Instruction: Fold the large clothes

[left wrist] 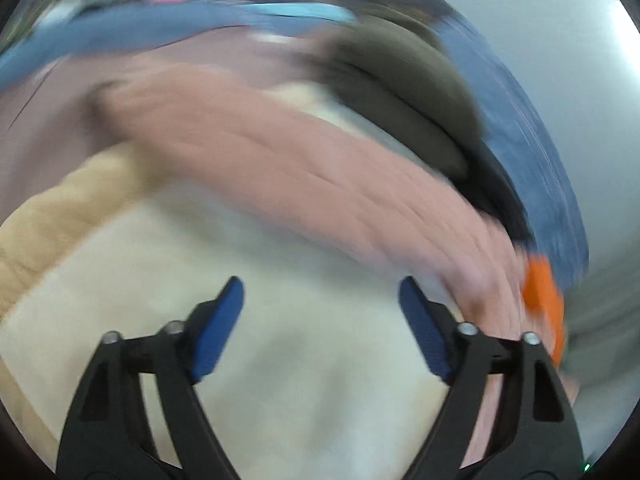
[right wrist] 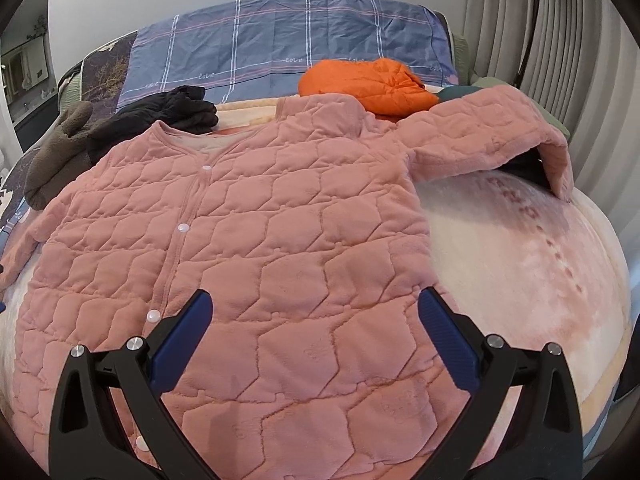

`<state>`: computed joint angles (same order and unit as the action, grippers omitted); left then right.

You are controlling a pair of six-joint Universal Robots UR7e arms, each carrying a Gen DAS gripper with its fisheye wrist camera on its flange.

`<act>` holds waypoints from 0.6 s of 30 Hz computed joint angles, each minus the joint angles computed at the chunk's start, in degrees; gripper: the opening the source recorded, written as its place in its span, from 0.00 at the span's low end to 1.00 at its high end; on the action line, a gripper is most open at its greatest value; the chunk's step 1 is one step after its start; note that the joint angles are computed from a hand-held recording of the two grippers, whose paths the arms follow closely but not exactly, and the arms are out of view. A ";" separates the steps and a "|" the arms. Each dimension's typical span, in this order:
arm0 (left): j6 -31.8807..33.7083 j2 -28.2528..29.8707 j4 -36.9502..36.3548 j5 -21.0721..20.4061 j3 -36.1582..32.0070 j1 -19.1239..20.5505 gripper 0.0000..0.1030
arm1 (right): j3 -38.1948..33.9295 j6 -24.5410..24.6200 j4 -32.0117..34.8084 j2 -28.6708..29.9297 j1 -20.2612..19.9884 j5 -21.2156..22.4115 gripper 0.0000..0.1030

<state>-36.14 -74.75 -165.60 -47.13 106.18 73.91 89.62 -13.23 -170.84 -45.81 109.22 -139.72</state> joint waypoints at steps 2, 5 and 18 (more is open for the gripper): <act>-2.35 -0.34 -1.99 -2.05 -0.80 3.01 0.83 | -0.14 -0.06 0.34 0.22 0.00 0.00 0.99; -2.95 0.85 -3.31 -4.18 -3.76 6.32 0.83 | -0.37 0.08 1.13 0.54 0.14 0.22 0.99; 22.38 11.65 -10.19 4.76 -21.45 -3.45 0.12 | 0.83 2.38 1.13 -0.83 -0.91 1.19 0.99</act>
